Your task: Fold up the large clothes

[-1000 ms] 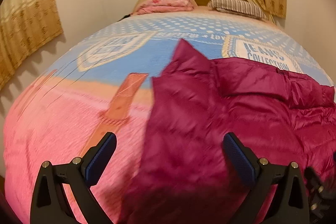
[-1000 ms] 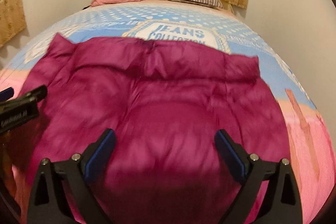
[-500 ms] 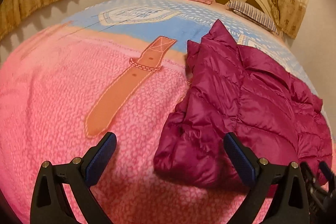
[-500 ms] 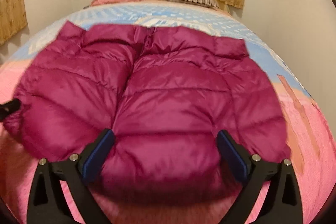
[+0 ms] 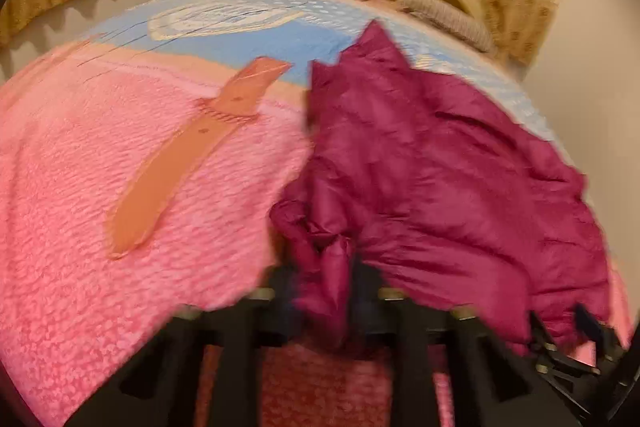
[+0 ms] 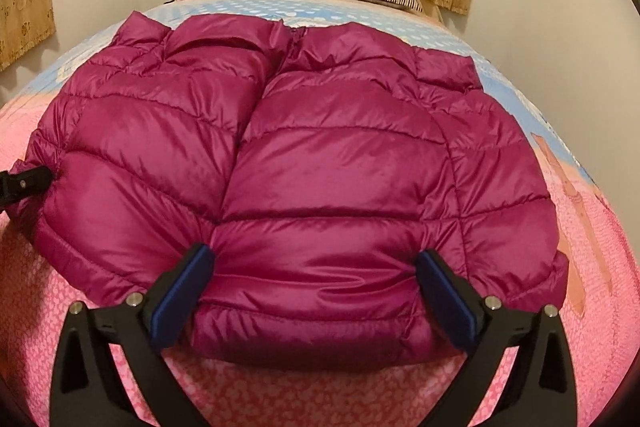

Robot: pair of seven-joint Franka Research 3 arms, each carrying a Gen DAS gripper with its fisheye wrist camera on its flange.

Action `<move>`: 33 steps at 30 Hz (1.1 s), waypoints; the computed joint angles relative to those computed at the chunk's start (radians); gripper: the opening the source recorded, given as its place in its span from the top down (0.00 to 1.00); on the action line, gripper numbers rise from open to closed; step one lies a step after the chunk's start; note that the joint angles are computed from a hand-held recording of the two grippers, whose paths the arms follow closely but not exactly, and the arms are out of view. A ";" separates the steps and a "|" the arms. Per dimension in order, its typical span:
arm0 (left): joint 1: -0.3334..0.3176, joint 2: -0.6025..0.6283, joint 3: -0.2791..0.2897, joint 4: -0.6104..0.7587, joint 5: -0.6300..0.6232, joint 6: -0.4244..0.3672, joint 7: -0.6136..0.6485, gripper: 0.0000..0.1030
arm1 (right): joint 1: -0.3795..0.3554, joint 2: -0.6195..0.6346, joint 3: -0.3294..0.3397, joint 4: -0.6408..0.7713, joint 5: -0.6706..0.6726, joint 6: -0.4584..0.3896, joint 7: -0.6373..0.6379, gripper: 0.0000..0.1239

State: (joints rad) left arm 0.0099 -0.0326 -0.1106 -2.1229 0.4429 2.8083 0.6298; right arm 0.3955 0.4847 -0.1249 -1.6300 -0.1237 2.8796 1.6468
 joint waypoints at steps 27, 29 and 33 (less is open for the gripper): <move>0.172 -0.250 -0.128 -0.023 0.526 -0.039 -0.214 0.95 | -0.135 -0.182 0.251 -0.187 0.255 0.087 -0.340 0.17; 0.144 -0.204 -0.151 0.042 0.590 -0.039 -0.221 0.95 | -0.102 -0.207 0.150 -0.218 0.227 0.115 -0.286 0.17; 0.058 -0.108 -0.167 0.143 0.659 -0.037 -0.171 0.95 | -0.085 -0.203 -0.002 -0.216 0.154 0.091 -0.122 0.17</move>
State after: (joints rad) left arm 0.0681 -0.1404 -0.2773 -1.9798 1.1015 2.7718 0.4592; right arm 0.3107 0.2819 -0.1274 -1.8461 0.0304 2.9709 1.5245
